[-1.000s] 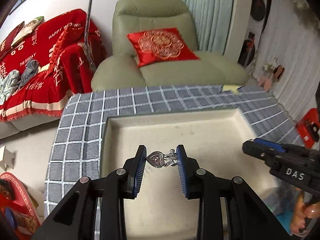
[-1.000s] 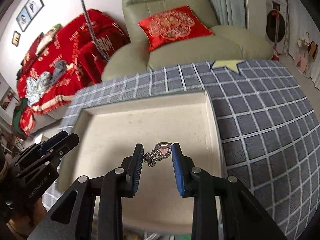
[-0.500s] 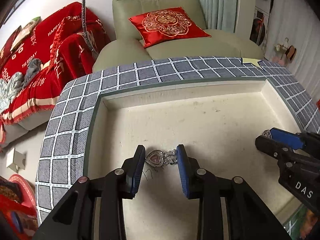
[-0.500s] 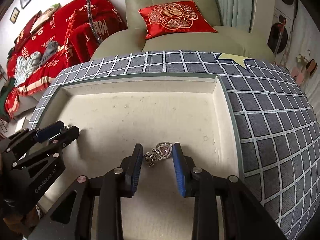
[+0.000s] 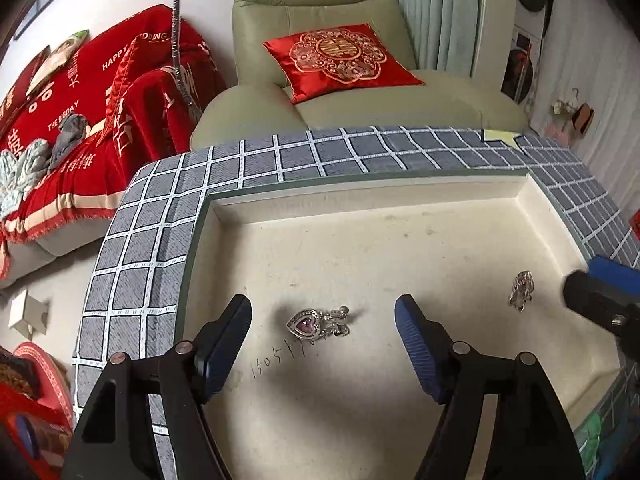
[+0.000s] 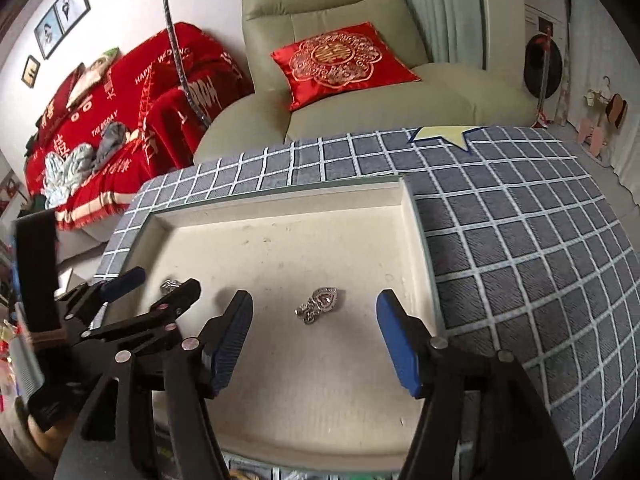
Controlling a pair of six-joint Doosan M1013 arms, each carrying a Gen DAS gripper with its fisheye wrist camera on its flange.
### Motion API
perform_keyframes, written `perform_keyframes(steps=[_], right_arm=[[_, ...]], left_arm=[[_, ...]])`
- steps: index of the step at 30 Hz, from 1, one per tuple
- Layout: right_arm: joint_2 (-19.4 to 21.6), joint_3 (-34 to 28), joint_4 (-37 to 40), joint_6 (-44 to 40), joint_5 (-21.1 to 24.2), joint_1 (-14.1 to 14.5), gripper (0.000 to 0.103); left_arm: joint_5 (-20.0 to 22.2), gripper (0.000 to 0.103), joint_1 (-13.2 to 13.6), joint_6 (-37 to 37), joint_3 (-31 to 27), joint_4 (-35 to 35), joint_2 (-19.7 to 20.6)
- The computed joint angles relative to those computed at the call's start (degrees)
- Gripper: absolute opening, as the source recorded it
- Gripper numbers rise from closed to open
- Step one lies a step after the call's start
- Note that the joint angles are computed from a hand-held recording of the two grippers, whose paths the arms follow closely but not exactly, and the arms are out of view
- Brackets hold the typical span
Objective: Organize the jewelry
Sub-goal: 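Move the left tool to the braided bracelet while the right tool approaches the green bangle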
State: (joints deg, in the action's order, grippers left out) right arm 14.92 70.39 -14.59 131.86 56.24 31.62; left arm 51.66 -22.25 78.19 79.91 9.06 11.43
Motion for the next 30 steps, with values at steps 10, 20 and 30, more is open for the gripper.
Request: perform_keyframes(steps=[10,20,30], right_arm=[[-4.7,3.9,-1.0,5.2,-4.2,0.6,0.087],[-8.6,6.4,-2.4,6.2,-4.2,1.9,0.103],[-10.9,10.1,-0.7,5.7,-1.0,2.6,0.103]], left_arm=[[-4.9,0.103,0.6,-0.3,2.5,-1.0,-4.6],[-6.9,0.103,0.7,-3.4,7.6,3.9,-10.9],[-2.3,0.103,3.5,0.8,12.5,-0.6,-14.7]])
